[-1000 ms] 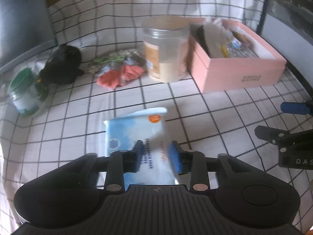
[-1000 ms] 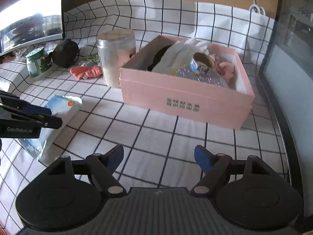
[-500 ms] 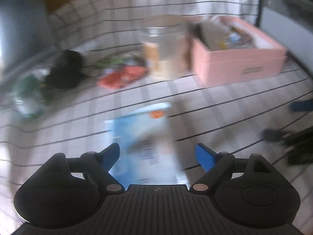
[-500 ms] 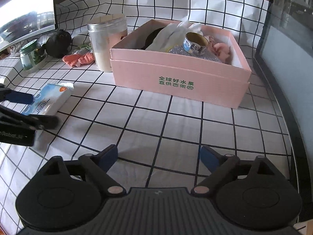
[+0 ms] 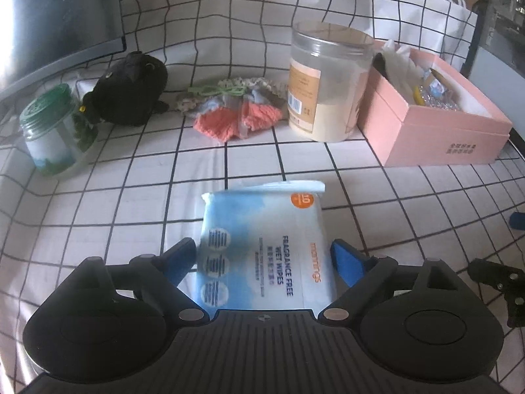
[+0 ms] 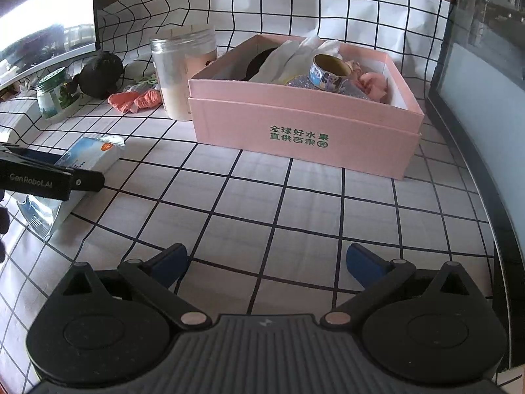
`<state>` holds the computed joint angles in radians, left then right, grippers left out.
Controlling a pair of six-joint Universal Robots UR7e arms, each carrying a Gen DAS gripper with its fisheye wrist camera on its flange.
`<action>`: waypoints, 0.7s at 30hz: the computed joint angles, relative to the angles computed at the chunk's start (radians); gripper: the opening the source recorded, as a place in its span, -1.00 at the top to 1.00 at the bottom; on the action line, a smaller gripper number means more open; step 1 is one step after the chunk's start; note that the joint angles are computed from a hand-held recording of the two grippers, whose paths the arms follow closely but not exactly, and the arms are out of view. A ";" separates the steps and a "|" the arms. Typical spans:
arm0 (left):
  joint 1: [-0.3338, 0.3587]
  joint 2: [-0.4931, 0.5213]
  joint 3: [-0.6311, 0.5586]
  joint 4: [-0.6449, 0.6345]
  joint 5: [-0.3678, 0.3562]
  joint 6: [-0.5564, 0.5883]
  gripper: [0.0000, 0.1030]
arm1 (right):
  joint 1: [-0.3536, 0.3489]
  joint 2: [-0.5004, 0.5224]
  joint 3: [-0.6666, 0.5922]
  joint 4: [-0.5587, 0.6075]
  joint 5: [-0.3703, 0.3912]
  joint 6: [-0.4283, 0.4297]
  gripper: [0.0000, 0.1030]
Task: Organize soft objects
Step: 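Grasp the black plush cat with the right tool while the left tool holds the wipes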
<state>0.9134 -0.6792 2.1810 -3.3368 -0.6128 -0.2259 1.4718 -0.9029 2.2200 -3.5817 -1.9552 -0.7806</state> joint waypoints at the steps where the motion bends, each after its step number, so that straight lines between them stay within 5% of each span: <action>1: -0.002 0.000 0.003 -0.004 -0.002 0.003 -0.78 | 0.004 0.001 -0.004 0.008 -0.009 0.008 -1.00; 6: -0.008 -0.035 0.029 0.015 -0.039 -0.011 -0.58 | 0.024 -0.017 -0.041 0.130 -0.031 0.002 -1.00; 11: -0.023 -0.094 0.103 0.009 -0.026 -0.063 -0.57 | 0.087 0.010 -0.053 0.062 0.084 -0.117 -1.00; 15: -0.016 -0.184 0.168 0.008 0.004 -0.137 -0.57 | 0.187 0.124 -0.145 -0.011 0.147 -0.266 -1.00; 21: -0.012 -0.310 0.247 -0.024 0.105 -0.214 -0.57 | 0.287 0.366 -0.408 -0.014 0.148 -0.362 -1.00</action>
<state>0.9012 -0.9890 2.4278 -3.3612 -0.5076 -0.4397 1.7593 -0.5366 1.8118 -3.5962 -1.8077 -1.1422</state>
